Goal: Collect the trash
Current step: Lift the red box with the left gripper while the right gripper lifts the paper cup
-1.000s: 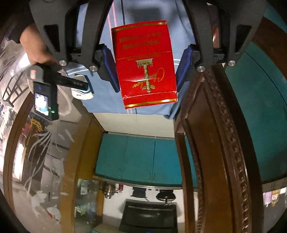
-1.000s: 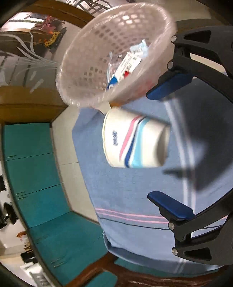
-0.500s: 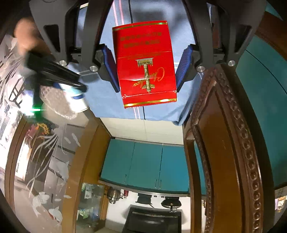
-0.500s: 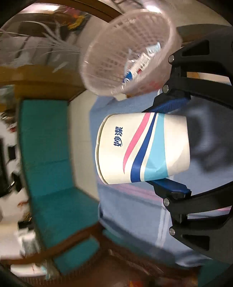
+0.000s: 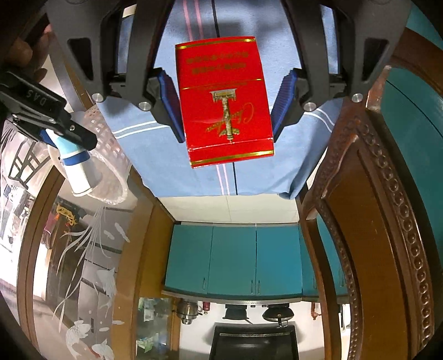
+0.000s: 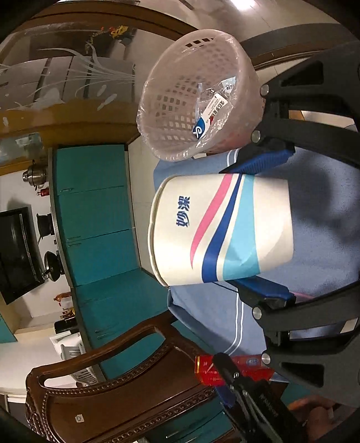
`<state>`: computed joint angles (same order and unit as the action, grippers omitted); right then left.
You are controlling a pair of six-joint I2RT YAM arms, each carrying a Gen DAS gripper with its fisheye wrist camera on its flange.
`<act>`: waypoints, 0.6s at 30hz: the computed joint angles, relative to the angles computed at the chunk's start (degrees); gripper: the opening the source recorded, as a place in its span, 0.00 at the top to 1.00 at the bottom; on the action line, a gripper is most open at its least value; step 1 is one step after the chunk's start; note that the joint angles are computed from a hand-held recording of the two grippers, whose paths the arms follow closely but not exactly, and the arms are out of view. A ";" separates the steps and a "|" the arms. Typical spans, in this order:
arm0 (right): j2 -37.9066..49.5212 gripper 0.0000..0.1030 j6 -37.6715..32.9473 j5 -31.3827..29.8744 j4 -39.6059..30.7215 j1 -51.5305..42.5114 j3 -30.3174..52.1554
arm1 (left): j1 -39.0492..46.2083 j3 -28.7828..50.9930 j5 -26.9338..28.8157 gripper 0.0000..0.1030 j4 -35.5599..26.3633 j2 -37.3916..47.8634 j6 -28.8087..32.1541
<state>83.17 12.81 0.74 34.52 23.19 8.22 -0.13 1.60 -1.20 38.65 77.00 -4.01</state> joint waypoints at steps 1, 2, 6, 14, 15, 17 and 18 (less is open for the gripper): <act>-0.60 0.36 -0.11 0.23 -0.47 0.30 -0.06 | -0.55 -0.01 -0.48 0.41 0.42 0.46 -0.16; -0.63 0.36 -0.29 0.35 -0.53 0.45 -0.10 | -1.29 0.03 -1.18 0.41 1.14 1.36 -0.28; -1.86 0.36 -0.40 -0.07 -2.02 0.36 -0.17 | -2.26 0.21 -2.21 0.41 3.04 3.99 -0.20; -0.94 0.36 0.10 0.81 -2.50 2.42 0.62 | -1.58 0.40 -1.94 0.41 4.07 5.50 0.28; -0.55 0.36 0.11 0.98 -2.45 2.64 0.78 | -1.61 0.32 -1.98 0.41 3.83 5.14 0.25; 0.00 0.36 0.12 1.08 -2.36 2.84 0.97 | -1.16 0.21 -1.58 0.41 3.74 4.82 0.42; 0.32 0.36 0.18 1.22 -2.38 3.05 1.12 | -0.87 0.13 -1.32 0.41 3.70 4.69 0.55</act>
